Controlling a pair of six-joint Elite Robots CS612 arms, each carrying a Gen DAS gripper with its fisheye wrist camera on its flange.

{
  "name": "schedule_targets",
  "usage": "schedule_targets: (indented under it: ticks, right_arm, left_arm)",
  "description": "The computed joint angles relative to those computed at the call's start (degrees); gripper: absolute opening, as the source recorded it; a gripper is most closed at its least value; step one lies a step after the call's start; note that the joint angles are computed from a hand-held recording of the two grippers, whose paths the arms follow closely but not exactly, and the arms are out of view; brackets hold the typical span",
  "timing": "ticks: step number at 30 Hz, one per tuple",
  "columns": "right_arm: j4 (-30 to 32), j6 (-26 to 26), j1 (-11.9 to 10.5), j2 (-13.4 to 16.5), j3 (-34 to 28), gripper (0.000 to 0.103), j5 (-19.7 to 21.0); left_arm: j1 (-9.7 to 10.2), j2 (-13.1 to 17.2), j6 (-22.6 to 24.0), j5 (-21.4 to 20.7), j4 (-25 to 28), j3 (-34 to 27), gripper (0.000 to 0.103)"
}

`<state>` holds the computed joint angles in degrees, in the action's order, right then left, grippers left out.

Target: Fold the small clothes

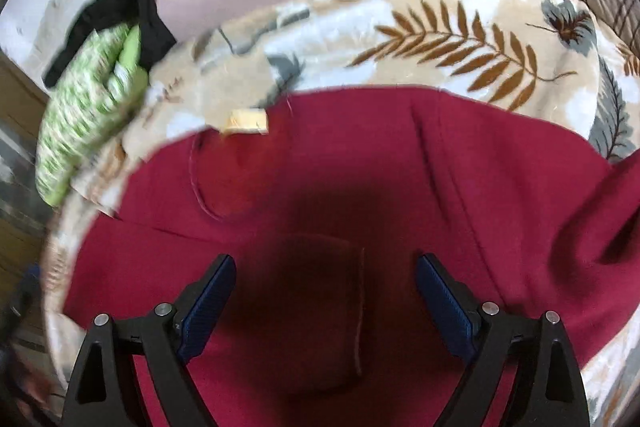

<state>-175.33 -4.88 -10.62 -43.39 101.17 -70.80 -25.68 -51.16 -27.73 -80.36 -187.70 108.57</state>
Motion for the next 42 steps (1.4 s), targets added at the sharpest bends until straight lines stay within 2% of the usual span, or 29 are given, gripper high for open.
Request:
schedule_targets:
  ticks: [1,2,3,5,6,8,11,12,15,18,19,20,21,22,23,24,26,29,30,33,35,39,42]
  right_arm:
    - [-0.93,-2.6,0.41,-0.06,0.37,0.065,-0.71]
    - [-0.04,-4.6,0.61,-0.17,0.33,0.029,-0.88]
    - [0.37,-6.39,0.8,-0.34,0.42,0.028,-1.1]
    - [-0.34,-9.66,0.84,-0.86,0.84,0.019,-0.75]
    - [-0.76,-10.51,0.71,-1.22,1.01,0.019,-0.32]
    - [-5.84,-10.59,0.25,-2.12,2.07,0.019,-0.46]
    - [-12.68,-9.3,-0.24,-2.61,2.47,0.019,-4.65]
    - [-13.2,-8.89,-0.48,-2.6,2.14,0.019,-5.82]
    - [-11.12,-6.64,-0.86,-1.44,-0.06,0.019,-8.45]
    - [-6.54,-6.28,-0.37,0.84,-3.27,0.02,-14.09]
    - [-3.56,-6.33,-0.57,1.17,-4.15,0.021,-13.88]
    - [-2.28,-5.93,-0.98,1.13,-4.37,0.027,-12.93]
    - [-3.4,-4.76,-1.56,0.71,-3.77,0.032,-11.83]
    - [-6.49,-2.73,-2.29,0.18,-2.44,0.042,-10.74]
    - [-8.76,-1.08,-2.72,-0.23,-1.47,0.049,-10.15]
    - [-11.0,0.52,-3.28,-0.86,-0.37,0.049,-9.29]
    - [-12.18,0.21,-3.55,-1.73,0.93,0.049,-7.52]
    - [-8.21,-5.4,-3.21,-1.78,0.76,0.046,-4.27]
    - [-6.69,-6.29,-2.88,-1.33,0.22,0.043,-4.19]
    - [-4.18,-5.92,-1.6,0.88,-1.74,0.039,-9.05]
    - [-4.09,-5.1,-1.79,1.94,-2.4,0.039,-9.11]
    - [-3.38,-4.62,-2.32,-0.21,-0.56,0.039,-7.75]
    - [-5.17,-5.67,-2.76,-1.9,1.85,0.042,-6.13]
  left_arm:
    - [0.18,0.28,-1.2,0.44,0.12,-0.27,0.067]
    - [0.48,0.31,-2.24,1.29,0.29,-0.15,0.067]
    - [0.52,0.51,-2.96,1.95,0.64,-0.45,0.067]
    - [0.6,0.26,-4.41,2.45,0.79,-0.07,0.067]
    - [0.67,0.35,-5.15,2.21,0.85,-0.22,0.067]
    - [0.55,0.58,-5.73,1.92,-0.01,-0.43,0.066]
    - [-0.31,1.34,-4.89,2.84,0.42,-1.62,0.067]
    - [-0.51,1.72,-4.66,2.76,0.82,-2.1,0.067]
    - [-1.12,2.72,-4.48,2.17,2.79,-3.62,0.067]
    - [-1.84,3.75,-3.78,1.72,4.58,-5.13,0.067]
    - [-2.1,4.03,-3.33,2.01,5.26,-5.59,0.067]
    - [-2.46,4.42,-2.74,2.75,6.27,-6.22,0.067]
    - [-2.68,4.75,-2.39,3.18,6.91,-6.7,0.067]
    - [-2.84,5.14,-1.95,3.33,7.67,-7.25,0.067]
    - [-2.98,5.58,-1.48,3.39,8.8,-7.9,0.067]
    - [-3.18,6.1,-1.25,3.93,10.69,-8.72,0.067]
    - [-3.37,6.73,-1.4,4.52,12.51,-9.5,0.067]
    - [-3.3,7.65,-2.72,4.06,13.12,-10.01,0.067]
    - [-3.18,7.93,-3.63,3.67,13.07,-10.1,0.067]
    - [-3.08,8.35,-4.57,3.2,12.63,-10.12,0.067]
    - [-3.33,8.23,-4.21,3.97,12.88,-10.05,0.067]
    - [-3.75,7.74,-4.25,4.94,13.49,-9.73,0.067]
    - [-3.92,7.63,-4.52,4.99,13.66,-9.43,0.067]
